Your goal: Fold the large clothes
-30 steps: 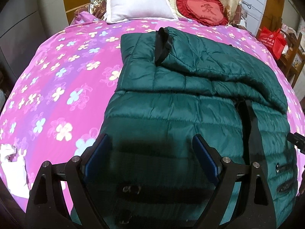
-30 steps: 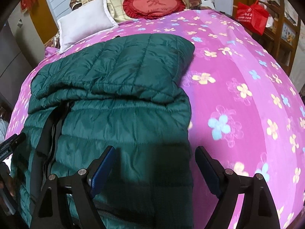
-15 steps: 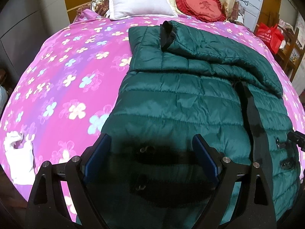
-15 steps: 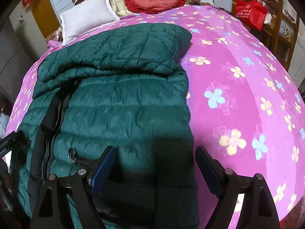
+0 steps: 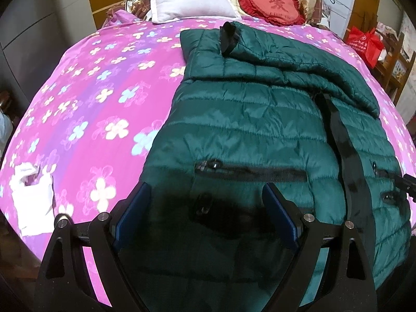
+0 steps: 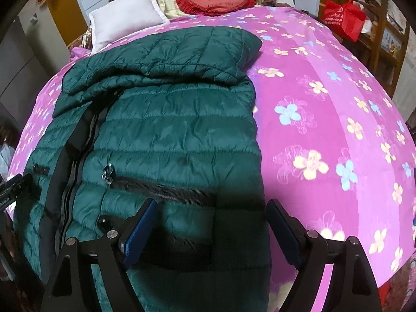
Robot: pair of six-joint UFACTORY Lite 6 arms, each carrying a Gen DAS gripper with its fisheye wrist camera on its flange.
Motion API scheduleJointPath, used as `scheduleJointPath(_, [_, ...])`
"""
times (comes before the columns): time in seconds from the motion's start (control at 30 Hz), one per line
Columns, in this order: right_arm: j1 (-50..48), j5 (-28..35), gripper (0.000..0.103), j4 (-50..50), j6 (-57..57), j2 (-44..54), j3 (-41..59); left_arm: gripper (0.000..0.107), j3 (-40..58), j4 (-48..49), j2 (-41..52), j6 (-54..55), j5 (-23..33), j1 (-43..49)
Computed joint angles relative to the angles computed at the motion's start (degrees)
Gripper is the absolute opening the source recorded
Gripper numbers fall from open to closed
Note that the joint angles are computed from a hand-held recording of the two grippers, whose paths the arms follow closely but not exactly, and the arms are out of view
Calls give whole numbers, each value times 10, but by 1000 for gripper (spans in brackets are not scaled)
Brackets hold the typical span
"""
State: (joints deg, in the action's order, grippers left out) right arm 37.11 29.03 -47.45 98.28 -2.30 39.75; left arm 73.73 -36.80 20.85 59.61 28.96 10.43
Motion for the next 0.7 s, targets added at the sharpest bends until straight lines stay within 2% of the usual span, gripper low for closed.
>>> scheduleJointPath(0.7, [72, 18, 84, 28, 43, -68, -69, 88, -71, -16, -45, 66, 22, 74])
